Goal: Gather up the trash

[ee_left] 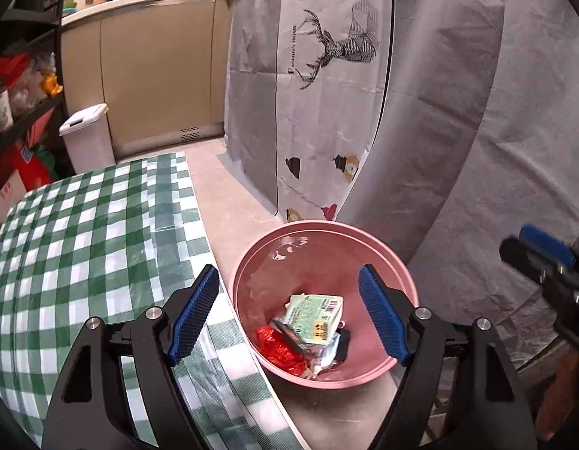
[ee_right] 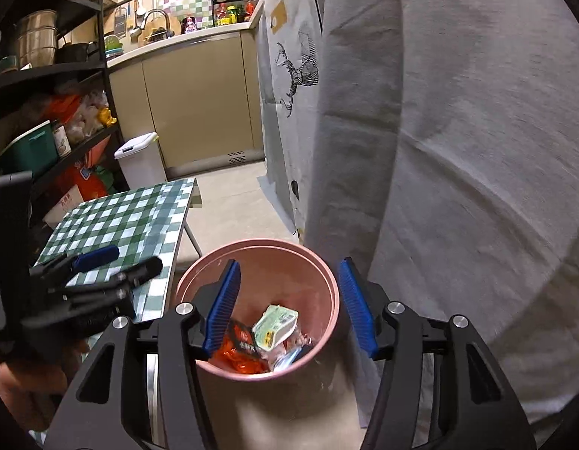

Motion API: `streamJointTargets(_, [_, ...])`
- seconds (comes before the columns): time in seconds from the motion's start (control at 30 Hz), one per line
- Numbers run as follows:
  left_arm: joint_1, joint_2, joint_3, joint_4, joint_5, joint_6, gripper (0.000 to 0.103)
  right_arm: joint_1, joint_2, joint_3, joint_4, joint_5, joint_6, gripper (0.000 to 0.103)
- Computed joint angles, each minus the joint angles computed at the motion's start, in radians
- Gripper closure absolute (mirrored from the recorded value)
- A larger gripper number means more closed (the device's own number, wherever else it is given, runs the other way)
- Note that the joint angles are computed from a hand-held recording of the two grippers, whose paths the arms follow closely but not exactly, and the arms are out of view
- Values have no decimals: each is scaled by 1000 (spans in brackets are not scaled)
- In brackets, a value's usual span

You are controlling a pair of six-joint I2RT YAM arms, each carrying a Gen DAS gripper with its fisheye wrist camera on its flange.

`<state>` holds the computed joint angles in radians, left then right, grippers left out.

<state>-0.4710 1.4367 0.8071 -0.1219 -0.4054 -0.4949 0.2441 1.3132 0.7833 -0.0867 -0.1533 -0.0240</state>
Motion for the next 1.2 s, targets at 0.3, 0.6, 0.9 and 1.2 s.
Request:
streamJointTargets(0.3, [-229,-199,-46,-196,-227,-143,26,11,-212,-114,-50,27,-27,24])
streamJointTargets(0.6, [-491,-341,-31,-524,-464,-448,19,28,-481,-197,-168,60,-11,7])
streamJointTargets(0.9, [-748,-267,36,-965,-595,-1007,8,152,-597,-232,-302,192,6,5])
streamJointTargets(1.2, [-915,-157,42,-1175,-560,-1387,7,283,-698,-282,-388,279,62,5])
